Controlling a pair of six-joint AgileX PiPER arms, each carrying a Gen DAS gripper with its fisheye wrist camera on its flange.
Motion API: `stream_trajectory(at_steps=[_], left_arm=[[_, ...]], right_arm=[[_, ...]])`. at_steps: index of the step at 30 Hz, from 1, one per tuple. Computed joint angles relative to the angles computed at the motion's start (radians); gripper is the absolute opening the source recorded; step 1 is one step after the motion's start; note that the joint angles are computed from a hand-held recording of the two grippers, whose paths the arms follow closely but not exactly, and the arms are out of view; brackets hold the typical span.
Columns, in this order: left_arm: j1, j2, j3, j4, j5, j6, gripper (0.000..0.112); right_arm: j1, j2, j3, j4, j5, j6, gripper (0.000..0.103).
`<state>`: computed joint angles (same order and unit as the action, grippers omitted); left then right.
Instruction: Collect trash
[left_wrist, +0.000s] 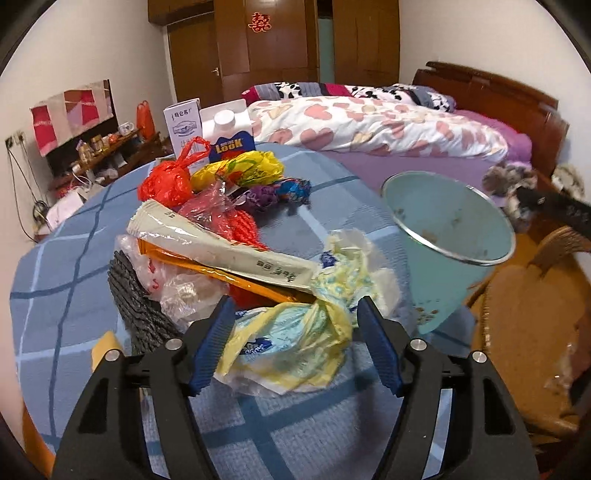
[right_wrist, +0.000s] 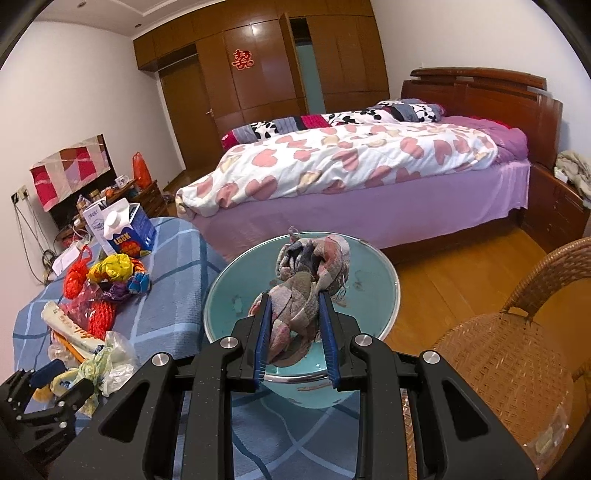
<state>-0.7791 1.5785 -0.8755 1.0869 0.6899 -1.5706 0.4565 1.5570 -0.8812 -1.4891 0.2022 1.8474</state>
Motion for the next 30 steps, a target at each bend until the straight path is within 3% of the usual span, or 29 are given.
stream_trajectory(at_steps=[2, 6, 9, 12, 13, 16, 20, 30], left_arm=[[0.007, 0.014, -0.005, 0.008, -0.007, 0.016, 0.059], [-0.019, 0.062, -0.030, 0.035, 0.051, 0.038, 0.059], [-0.002, 0.061, -0.035, 0.021, 0.034, 0.045, 0.058], [0.018, 0.053, -0.029, 0.013, -0.021, 0.055, 0.037], [0.019, 0.052, -0.027, 0.014, -0.038, 0.055, 0.024], [0.005, 0.065, -0.038, 0.020, -0.022, 0.051, 0.023], [0.031, 0.037, -0.024, 0.008, -0.062, 0.029, 0.019], [0.011, -0.054, -0.022, -0.017, -0.026, 0.043, 0.018]], right_arm=[[-0.003, 0.005, -0.001, 0.022, -0.001, -0.024, 0.026], [-0.008, 0.022, -0.010, 0.093, -0.012, -0.089, 0.026], [-0.007, 0.021, -0.010, 0.092, -0.012, -0.088, 0.026], [-0.008, 0.022, -0.008, 0.060, -0.013, -0.057, 0.026], [-0.009, 0.025, -0.009, 0.058, -0.013, -0.055, 0.026], [-0.010, 0.023, -0.010, 0.105, -0.014, -0.101, 0.026], [-0.012, 0.021, -0.010, 0.114, -0.013, -0.109, 0.026], [-0.011, 0.019, -0.010, 0.118, -0.010, -0.115, 0.026]])
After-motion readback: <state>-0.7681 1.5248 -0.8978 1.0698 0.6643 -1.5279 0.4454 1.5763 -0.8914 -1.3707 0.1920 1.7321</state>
